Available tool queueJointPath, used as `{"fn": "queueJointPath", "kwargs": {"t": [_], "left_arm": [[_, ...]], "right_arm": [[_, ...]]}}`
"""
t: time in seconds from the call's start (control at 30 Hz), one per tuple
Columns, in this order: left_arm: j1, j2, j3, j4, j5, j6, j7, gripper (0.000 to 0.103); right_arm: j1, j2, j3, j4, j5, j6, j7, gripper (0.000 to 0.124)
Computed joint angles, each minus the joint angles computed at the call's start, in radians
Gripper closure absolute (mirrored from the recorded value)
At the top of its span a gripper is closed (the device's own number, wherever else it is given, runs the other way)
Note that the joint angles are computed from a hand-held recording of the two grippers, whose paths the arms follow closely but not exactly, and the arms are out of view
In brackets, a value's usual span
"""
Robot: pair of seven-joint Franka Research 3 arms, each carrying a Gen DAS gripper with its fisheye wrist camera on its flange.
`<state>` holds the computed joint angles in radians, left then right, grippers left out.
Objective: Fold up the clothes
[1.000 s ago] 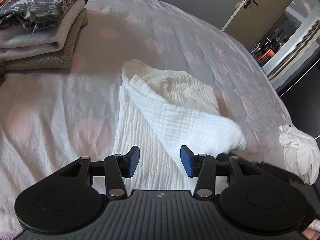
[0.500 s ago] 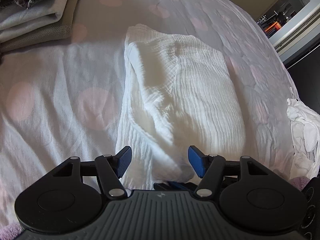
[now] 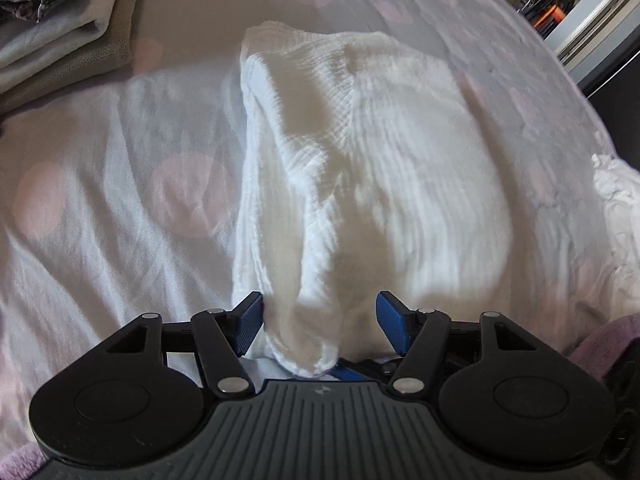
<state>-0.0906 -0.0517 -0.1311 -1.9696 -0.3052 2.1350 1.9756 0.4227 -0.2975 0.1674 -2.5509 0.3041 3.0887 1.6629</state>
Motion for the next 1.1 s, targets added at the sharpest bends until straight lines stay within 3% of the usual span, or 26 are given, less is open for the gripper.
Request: {"fn": "queueJointPath", "kwargs": {"t": [0.07, 0.2, 0.27, 0.37, 0.5, 0.63, 0.73, 0.77, 0.83, 0.97, 1.1], "left_arm": [[0.005, 0.02, 0.001, 0.003, 0.028, 0.009, -0.032, 0.075], [0.033, 0.059, 0.014, 0.031, -0.033, 0.0, -0.052, 0.089], [0.046, 0.072, 0.014, 0.045, -0.044, -0.008, -0.057, 0.091], [0.054, 0.079, 0.008, 0.046, -0.015, -0.004, -0.078, 0.092], [0.057, 0.103, -0.002, 0.067, 0.021, -0.013, -0.122, 0.086], [0.073, 0.075, 0.004, 0.043, -0.053, 0.008, -0.095, 0.078], [0.084, 0.038, 0.018, 0.007, -0.135, 0.051, -0.072, 0.058], [0.083, 0.033, 0.02, 0.001, -0.139, 0.061, -0.075, 0.051], [0.079, 0.033, 0.02, 0.003, -0.118, 0.064, -0.097, 0.05], [0.053, 0.069, -0.002, 0.039, 0.045, 0.037, -0.197, 0.05], [0.031, 0.069, -0.017, 0.03, 0.141, 0.065, -0.223, 0.05]], "right_arm": [[-0.009, -0.018, 0.003, -0.013, -0.004, -0.006, 0.007, 0.103], [-0.044, -0.079, 0.012, -0.059, -0.019, -0.014, 0.025, 0.098], [-0.079, -0.123, 0.028, -0.09, -0.035, -0.021, 0.047, 0.095], [-0.189, -0.233, 0.109, -0.167, -0.073, -0.031, 0.145, 0.085], [-0.347, -0.419, 0.197, -0.258, -0.119, -0.116, 0.319, 0.078], [-0.379, -0.509, 0.148, -0.318, -0.108, -0.186, 0.45, 0.078], [-0.312, -0.529, 0.054, -0.36, -0.06, -0.169, 0.497, 0.074], [-0.29, -0.532, 0.029, -0.368, -0.045, -0.165, 0.503, 0.068], [-0.259, -0.515, 0.001, -0.364, -0.037, -0.167, 0.493, 0.066], [-0.206, -0.468, -0.039, -0.342, -0.023, -0.179, 0.449, 0.066], [-0.164, -0.406, -0.091, -0.299, 0.008, -0.238, 0.392, 0.066]]}}
